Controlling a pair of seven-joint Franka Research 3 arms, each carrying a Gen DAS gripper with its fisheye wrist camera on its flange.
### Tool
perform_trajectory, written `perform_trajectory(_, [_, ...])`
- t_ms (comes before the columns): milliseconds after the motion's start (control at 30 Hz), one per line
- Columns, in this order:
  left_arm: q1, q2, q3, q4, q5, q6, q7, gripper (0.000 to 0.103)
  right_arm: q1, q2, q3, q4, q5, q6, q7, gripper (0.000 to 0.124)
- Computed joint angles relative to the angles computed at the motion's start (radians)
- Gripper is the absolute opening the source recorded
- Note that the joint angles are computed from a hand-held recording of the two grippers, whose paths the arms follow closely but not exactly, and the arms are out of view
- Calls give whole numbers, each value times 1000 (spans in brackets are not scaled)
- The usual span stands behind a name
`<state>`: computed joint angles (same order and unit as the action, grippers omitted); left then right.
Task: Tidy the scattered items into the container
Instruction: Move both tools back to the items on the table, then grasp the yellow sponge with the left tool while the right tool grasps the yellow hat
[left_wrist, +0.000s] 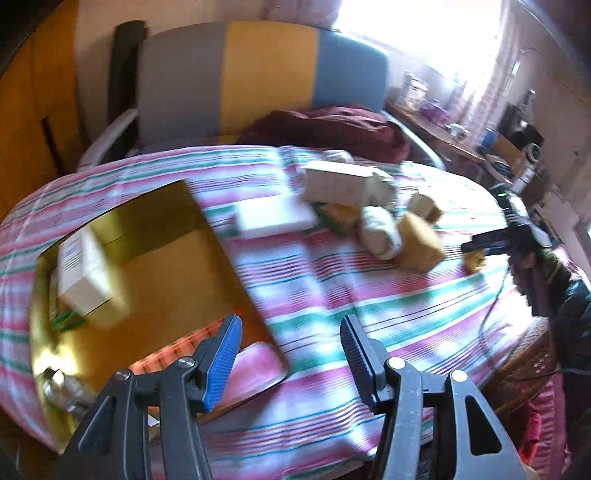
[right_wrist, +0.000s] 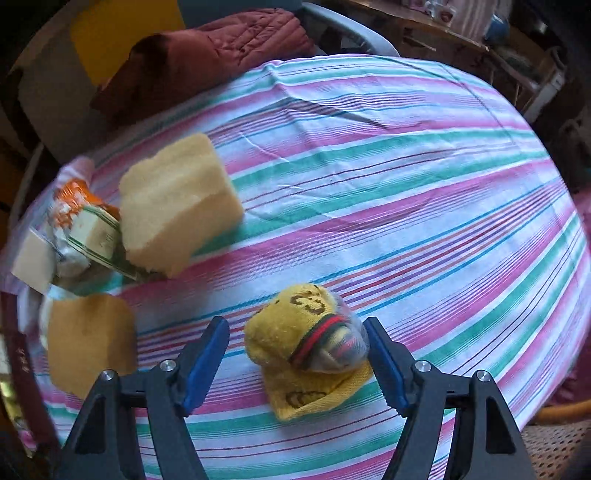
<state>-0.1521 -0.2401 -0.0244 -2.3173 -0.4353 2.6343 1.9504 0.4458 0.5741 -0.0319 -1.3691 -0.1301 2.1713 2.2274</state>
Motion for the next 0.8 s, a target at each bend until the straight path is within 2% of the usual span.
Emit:
perform_trajectory(67, [-23,33,-1,44,-39,-25,32,56,12,19,-4,30,-26,-47,-21,58])
perform_trajectory(133, [-37,77,-19,99,-69,-43,57,56,31,31,-13,51,-65,-75,-39,52])
perform_trajectory(267, [-43,162,-76,208,-85,-65,84,56,33,11,-17,20,-82,-55,-32,49])
perform_trajectory(433, [-40,305,-156,365,12,-110,33,57,27,8,-13,16,-84,-47,-46,49])
perform_trajectory(533, [-41,387,-193,451,85,-146,-34,64,19,-1,-7,2,-71,-36,-52,49])
perform_trajectory(600, [-40,422,-215,482,110,-133,-57,87,19,-1,-4,4,-66,-35,-59,49])
perform_trajectory(800, [-88,533,-228,593,340,-155,-197,88,18,5,-1,10,-62,-35,-94,51])
